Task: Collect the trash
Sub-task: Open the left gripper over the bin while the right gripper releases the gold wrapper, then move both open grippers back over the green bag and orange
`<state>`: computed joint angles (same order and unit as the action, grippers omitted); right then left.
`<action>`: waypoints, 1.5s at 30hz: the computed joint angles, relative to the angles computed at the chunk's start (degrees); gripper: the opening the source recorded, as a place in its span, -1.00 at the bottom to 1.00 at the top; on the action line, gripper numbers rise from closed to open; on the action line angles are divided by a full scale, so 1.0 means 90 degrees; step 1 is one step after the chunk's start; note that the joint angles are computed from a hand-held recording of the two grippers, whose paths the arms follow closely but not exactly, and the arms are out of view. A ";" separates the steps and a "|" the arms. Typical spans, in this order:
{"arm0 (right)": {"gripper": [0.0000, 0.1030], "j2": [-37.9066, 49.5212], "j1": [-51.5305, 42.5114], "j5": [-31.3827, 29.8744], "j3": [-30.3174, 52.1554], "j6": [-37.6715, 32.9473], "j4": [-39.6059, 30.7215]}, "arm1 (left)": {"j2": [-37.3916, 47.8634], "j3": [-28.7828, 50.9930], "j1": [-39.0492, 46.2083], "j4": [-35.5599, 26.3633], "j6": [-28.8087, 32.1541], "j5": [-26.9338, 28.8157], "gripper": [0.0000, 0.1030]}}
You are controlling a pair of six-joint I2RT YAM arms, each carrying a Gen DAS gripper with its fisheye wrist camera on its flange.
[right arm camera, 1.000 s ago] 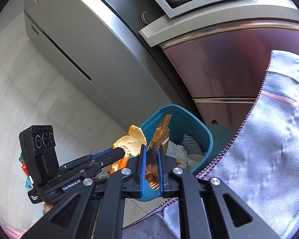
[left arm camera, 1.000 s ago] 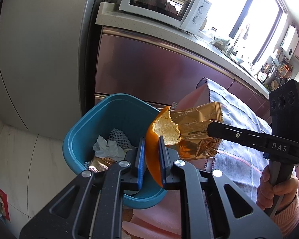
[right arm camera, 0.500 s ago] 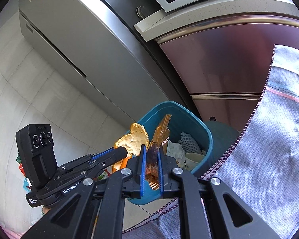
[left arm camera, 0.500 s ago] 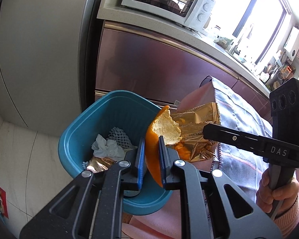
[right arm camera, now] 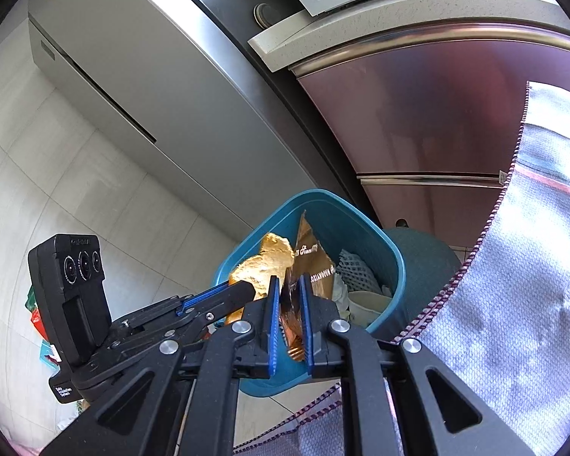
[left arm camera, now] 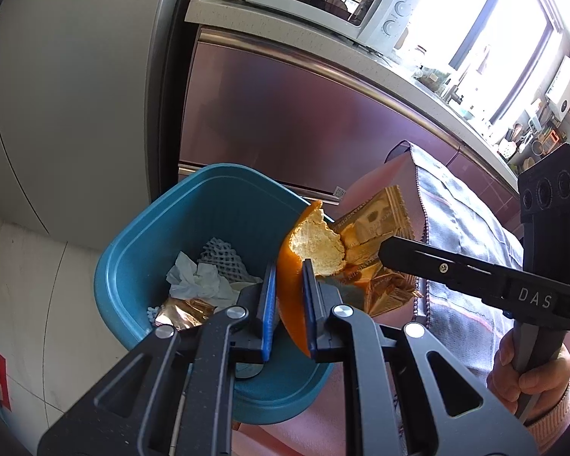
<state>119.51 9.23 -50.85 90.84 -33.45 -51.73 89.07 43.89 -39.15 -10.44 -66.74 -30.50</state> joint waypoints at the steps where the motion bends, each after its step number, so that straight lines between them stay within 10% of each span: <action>1: -0.80 0.0002 0.0017 0.0021 0.0006 0.0024 0.0016 | 0.0002 -0.0040 0.0029 0.0049 0.0017 0.0038 -0.73; 17: -0.76 0.0003 -0.0248 -0.0071 -0.0041 -0.0258 -0.0237 | 0.0584 0.0077 0.0303 0.0533 0.0290 0.0343 -0.55; 30: -0.33 -0.0795 -0.2268 -0.0726 -0.0444 -0.2880 -0.1749 | 0.0329 0.0766 -0.1040 0.0507 0.1060 -0.0700 -0.24; 37: -0.31 -0.0517 -0.4222 -0.0703 -0.0005 -0.3755 -0.2171 | 0.1551 0.2375 -0.1489 0.0837 0.2113 -0.0071 -0.18; 45: -0.20 0.0384 -0.5937 -0.0622 0.1188 -0.2858 -0.1344 | 0.3778 0.5489 -0.1831 0.0308 0.2789 0.1197 -0.13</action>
